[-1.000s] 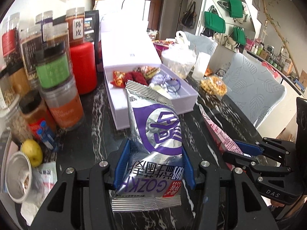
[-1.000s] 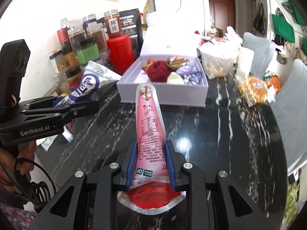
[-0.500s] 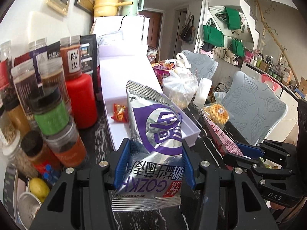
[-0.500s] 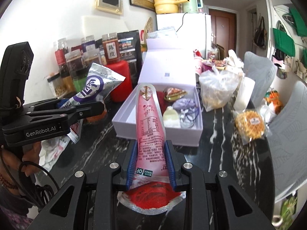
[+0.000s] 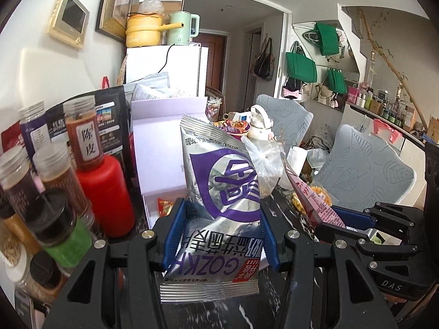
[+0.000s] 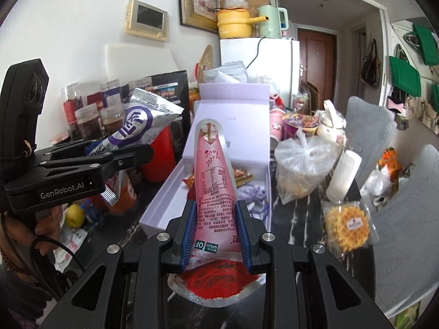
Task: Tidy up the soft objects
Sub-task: 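Carry the GOZK bag and pink pouch over the gift box with both grippers, then open both grippers to drop the bag and pouch into the box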
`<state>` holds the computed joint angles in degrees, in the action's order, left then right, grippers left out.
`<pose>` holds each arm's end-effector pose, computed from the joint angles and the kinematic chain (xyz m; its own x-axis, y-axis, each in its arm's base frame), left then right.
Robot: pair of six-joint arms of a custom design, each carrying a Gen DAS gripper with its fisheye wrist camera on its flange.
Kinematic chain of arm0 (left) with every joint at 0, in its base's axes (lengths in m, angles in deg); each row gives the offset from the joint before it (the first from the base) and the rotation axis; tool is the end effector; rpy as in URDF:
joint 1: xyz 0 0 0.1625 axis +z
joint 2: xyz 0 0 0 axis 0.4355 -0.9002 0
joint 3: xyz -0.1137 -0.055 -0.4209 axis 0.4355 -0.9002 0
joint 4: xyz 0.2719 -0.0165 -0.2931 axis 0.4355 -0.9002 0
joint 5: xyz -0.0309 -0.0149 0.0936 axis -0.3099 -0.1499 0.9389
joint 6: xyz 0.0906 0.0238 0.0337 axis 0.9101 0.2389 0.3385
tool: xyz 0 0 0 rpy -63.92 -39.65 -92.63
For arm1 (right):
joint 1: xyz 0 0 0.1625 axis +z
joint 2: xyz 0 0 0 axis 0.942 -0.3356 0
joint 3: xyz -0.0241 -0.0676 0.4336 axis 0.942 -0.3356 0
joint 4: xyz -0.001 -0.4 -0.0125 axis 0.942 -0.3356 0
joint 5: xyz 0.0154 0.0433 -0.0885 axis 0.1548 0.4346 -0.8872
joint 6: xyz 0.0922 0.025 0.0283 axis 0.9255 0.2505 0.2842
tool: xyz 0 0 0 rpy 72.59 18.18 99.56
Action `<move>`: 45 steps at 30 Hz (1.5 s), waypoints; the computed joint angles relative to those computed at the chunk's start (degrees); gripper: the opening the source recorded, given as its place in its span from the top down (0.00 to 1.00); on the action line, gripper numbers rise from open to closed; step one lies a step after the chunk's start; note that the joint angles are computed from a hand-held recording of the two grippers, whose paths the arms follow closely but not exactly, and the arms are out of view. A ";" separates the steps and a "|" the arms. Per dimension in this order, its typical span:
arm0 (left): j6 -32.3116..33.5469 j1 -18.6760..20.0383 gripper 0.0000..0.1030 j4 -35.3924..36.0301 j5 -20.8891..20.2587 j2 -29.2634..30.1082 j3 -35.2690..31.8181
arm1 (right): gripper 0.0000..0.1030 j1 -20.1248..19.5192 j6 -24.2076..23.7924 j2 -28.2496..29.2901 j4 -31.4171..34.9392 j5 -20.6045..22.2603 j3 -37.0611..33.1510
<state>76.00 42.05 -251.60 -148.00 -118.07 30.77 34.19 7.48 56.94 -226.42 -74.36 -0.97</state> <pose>-0.1173 -0.7391 0.2348 -0.7181 0.3829 -0.5812 0.6917 0.4848 -0.5352 0.2777 -0.6891 0.0435 -0.7231 -0.2730 0.6346 -0.6662 0.5186 -0.5360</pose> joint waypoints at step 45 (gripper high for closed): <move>0.10 5.14 0.51 13.48 8.83 16.41 -22.43 | 0.72 -4.71 1.30 13.86 17.95 -1.67 -25.83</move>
